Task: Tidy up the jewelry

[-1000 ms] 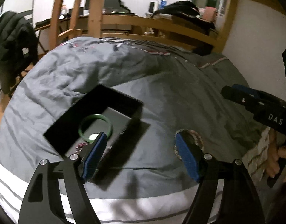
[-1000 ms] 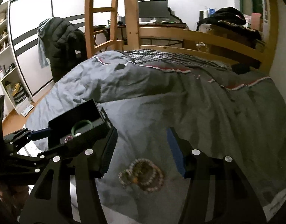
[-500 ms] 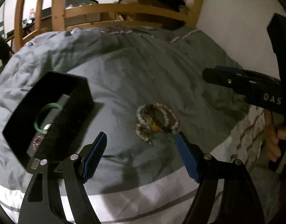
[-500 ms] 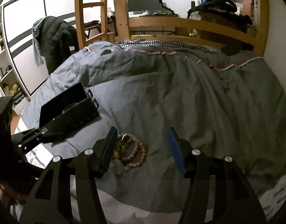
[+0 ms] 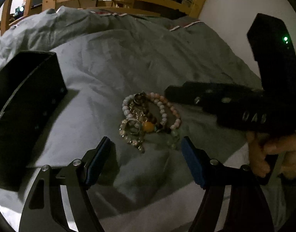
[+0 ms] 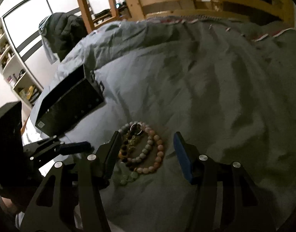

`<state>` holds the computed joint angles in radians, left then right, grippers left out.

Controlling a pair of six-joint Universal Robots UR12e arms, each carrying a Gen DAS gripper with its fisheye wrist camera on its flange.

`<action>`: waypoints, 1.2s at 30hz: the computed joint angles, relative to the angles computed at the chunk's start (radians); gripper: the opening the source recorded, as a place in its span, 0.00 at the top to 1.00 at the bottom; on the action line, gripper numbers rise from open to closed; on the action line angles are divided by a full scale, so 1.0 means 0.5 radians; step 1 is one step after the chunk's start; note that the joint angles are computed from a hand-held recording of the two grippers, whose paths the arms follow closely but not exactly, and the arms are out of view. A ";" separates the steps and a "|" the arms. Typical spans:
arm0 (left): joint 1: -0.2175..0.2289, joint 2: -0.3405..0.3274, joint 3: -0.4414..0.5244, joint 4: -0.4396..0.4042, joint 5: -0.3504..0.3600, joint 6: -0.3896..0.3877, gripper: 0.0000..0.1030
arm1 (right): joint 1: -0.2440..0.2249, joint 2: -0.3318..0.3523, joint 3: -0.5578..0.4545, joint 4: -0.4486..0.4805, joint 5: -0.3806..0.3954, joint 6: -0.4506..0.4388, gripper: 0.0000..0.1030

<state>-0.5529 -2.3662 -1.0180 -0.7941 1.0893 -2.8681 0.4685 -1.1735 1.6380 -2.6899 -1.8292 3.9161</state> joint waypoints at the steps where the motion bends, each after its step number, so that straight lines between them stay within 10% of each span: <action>1: -0.004 -0.016 0.020 -0.002 -0.010 0.003 0.30 | -0.003 0.014 -0.004 -0.007 0.030 -0.020 0.46; 7: -0.021 -0.073 0.098 -0.054 0.055 -0.029 0.45 | -0.003 0.077 -0.046 0.051 0.094 -0.047 0.48; 12: -0.009 -0.085 0.125 -0.084 0.056 -0.114 0.67 | -0.022 0.066 -0.021 0.078 0.097 0.027 0.79; 17: 0.008 -0.073 0.113 -0.110 -0.011 -0.144 0.89 | -0.029 0.037 0.039 -0.063 0.085 0.089 0.89; 36: 0.034 0.011 0.029 0.066 -0.070 -0.123 0.93 | -0.007 -0.040 0.118 -0.332 -0.049 0.151 0.91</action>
<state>-0.5361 -2.3607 -1.0034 -0.7608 1.0545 -2.9295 0.4649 -1.1937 1.6968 -2.8561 -1.8537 3.9917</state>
